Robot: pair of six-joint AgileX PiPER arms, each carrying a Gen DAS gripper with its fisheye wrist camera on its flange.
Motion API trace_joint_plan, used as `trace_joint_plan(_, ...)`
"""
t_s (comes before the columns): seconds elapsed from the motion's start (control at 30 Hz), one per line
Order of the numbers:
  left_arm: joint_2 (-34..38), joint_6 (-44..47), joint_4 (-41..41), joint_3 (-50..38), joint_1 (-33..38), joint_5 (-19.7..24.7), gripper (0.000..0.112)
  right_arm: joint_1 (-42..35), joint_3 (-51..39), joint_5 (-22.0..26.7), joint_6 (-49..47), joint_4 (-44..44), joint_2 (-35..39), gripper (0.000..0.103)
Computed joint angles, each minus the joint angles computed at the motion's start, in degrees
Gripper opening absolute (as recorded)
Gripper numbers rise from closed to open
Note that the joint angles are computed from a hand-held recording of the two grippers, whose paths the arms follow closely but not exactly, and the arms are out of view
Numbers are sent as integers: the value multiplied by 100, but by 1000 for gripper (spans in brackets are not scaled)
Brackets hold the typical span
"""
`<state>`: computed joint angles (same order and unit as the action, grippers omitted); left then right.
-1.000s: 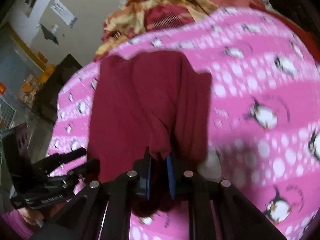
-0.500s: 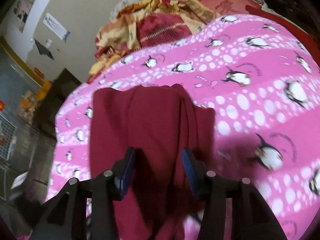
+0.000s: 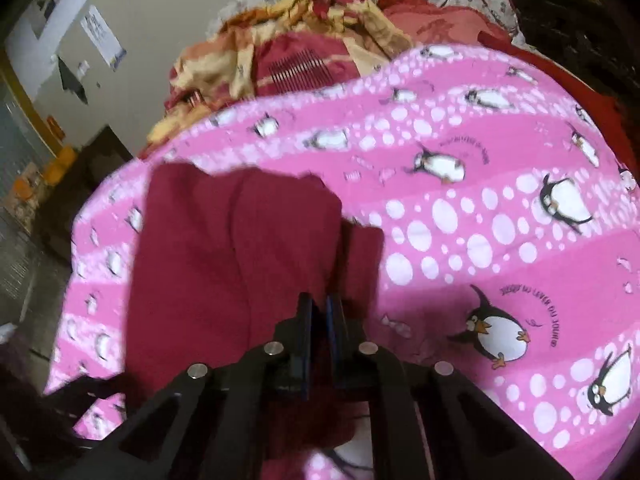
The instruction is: Fold small clothes
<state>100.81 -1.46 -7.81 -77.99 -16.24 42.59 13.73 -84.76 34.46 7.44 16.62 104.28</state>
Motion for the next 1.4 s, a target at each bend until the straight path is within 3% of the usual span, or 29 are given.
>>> trace_joint_plan(0.1, -19, 11, -39, 10, 28, 12, 73, 252, 92, 59, 214, -307, -382, 10)
trace_joint_plan(0.2, -43, 5, -56, 53, 43, -6, 73, 603, 57, 266, 50, -259, -464, 18)
trace_joint_plan(0.3, -99, -12, -3, 109, 30, -11, 73, 903, 92, 552, 568, -912, -354, 19)
trace_joint_plan(0.6, -292, -54, 85, 279, 43, -11, 73, 903, 686, 271, 1018, -1521, -353, 16)
trace_joint_plan(0.8, -393, -27, 99, 360, 99, -26, 73, 1016, 472, 581, 1309, -1802, -387, 16)
trace_joint_plan(0.87, -398, -36, 117, 348, 109, -28, 73, 1048, 502, 482, 1320, -1767, -570, 18)
trace_joint_plan(0.9, -393, -21, 97, 338, 121, -26, 73, 1086, 467, 460, 1502, -1947, -629, 22)
trace_joint_plan(0.93, -392, 4, 50, 332, 146, -18, 73, 1119, 432, 454, 1750, -2189, -647, 41)
trace_joint_plan(1.0, -368, 14, -29, 289, 175, 24, 73, 1097, 377, 412, 2096, -2430, -596, 67)
trace_joint_plan(1.1, -376, 97, -202, 267, 234, 52, 73, 868, 267, 496, 1809, -1899, -436, 68)
trace_joint_plan(1.4, -174, -37, -198, -42, 261, 77, 73, 463, -17, 85, 1377, -1025, -105, 68)
